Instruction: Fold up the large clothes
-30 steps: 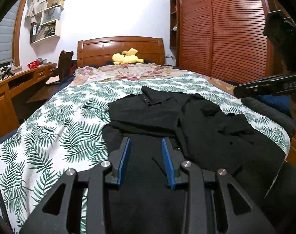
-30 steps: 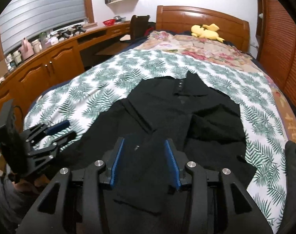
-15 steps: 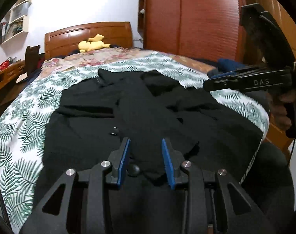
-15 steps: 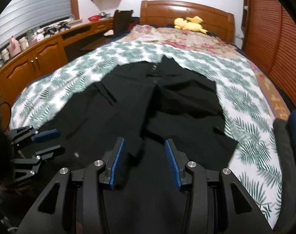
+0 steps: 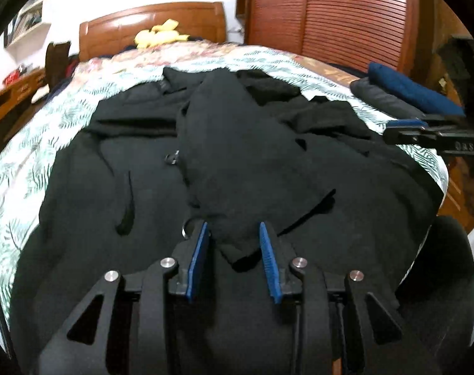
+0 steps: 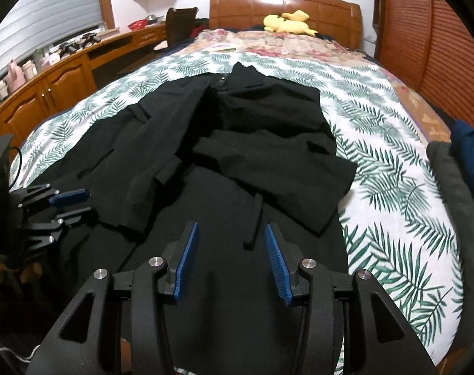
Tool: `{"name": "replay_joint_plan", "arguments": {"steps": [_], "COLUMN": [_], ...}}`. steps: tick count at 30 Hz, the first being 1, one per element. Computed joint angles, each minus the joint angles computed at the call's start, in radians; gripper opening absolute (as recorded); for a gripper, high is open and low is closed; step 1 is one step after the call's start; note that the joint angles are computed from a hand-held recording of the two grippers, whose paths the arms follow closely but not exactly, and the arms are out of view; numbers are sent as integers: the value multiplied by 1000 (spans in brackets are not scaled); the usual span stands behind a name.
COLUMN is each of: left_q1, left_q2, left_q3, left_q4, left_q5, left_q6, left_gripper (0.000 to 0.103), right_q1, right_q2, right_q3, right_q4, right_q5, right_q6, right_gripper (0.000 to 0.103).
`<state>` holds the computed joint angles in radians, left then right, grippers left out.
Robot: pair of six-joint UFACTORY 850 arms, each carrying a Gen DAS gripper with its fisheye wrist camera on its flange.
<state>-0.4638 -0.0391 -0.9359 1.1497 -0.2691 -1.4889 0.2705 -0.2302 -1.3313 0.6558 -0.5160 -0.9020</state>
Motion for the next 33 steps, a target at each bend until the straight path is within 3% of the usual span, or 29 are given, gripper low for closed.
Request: {"name": "replay_joint_plan", "arguments": {"steps": [12, 13, 15, 18, 26, 33], "left_q1": [-18, -16, -10, -8, 42, 123], "left_q2": [-36, -36, -37, -30, 87, 131], "left_q3": [-35, -36, -44, -55, -28, -24], "left_q4": [-103, -117, -202, -254, -119, -87], "left_q5": [-100, -98, -78, -119, -259, -258], "left_q6": [53, 71, 199, 318, 229, 218], "left_gripper": [37, 35, 18, 2, 1, 2], "right_q1": [-36, -42, -53, -59, -68, -50], "right_q2": [50, 56, 71, 97, 148, 105], "right_q3": [74, 78, 89, 109, 150, 131], "right_q4": [147, 165, 203, 221, 264, 317], "right_q5": [4, -7, -24, -19, -42, -26], "right_q6": [-164, -175, -203, -215, -314, -349], "right_gripper": [44, 44, 44, 44, 44, 44]}}
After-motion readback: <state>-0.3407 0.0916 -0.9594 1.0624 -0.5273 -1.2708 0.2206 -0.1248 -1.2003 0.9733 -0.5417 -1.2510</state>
